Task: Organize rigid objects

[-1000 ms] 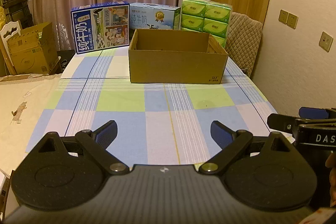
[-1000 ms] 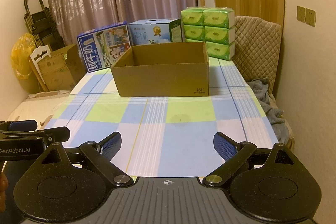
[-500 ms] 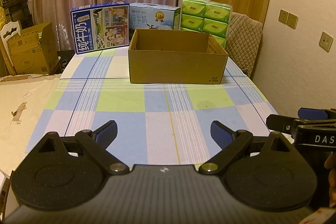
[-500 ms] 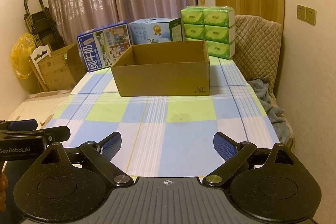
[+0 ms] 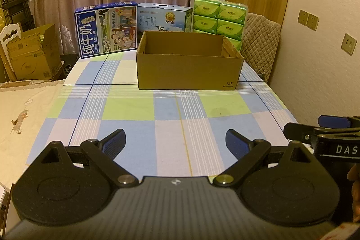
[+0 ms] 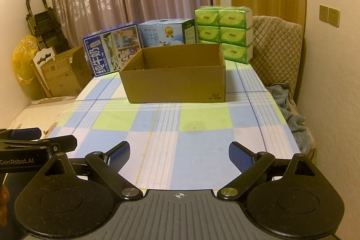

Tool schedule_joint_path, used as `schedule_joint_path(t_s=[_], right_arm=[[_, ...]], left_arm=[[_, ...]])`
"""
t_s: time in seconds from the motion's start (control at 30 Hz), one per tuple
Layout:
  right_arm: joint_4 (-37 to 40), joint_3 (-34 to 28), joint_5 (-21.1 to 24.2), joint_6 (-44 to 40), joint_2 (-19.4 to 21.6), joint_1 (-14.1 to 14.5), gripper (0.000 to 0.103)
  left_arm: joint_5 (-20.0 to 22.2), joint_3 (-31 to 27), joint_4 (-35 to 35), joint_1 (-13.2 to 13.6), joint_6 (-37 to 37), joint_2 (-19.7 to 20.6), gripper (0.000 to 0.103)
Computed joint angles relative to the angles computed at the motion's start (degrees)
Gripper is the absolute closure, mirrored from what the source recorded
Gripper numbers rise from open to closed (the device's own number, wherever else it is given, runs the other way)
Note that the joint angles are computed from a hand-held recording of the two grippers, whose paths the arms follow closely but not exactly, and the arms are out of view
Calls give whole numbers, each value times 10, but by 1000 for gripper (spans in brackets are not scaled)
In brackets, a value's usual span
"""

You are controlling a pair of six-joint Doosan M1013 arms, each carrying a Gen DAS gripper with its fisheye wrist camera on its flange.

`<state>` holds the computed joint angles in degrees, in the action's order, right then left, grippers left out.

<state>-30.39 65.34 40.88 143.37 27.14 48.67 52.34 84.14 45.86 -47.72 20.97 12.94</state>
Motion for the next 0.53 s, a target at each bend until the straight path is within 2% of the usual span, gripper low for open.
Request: schedule_joint_path(t_s=[0.27, 0.53], right_arm=[[1, -2, 1, -1, 2, 1, 11], [2, -3, 0, 0, 3, 2, 11]], left_arm=[[-1, -1, 0, -1, 0, 0, 9], [-21, 8, 14, -1, -11, -3, 9]])
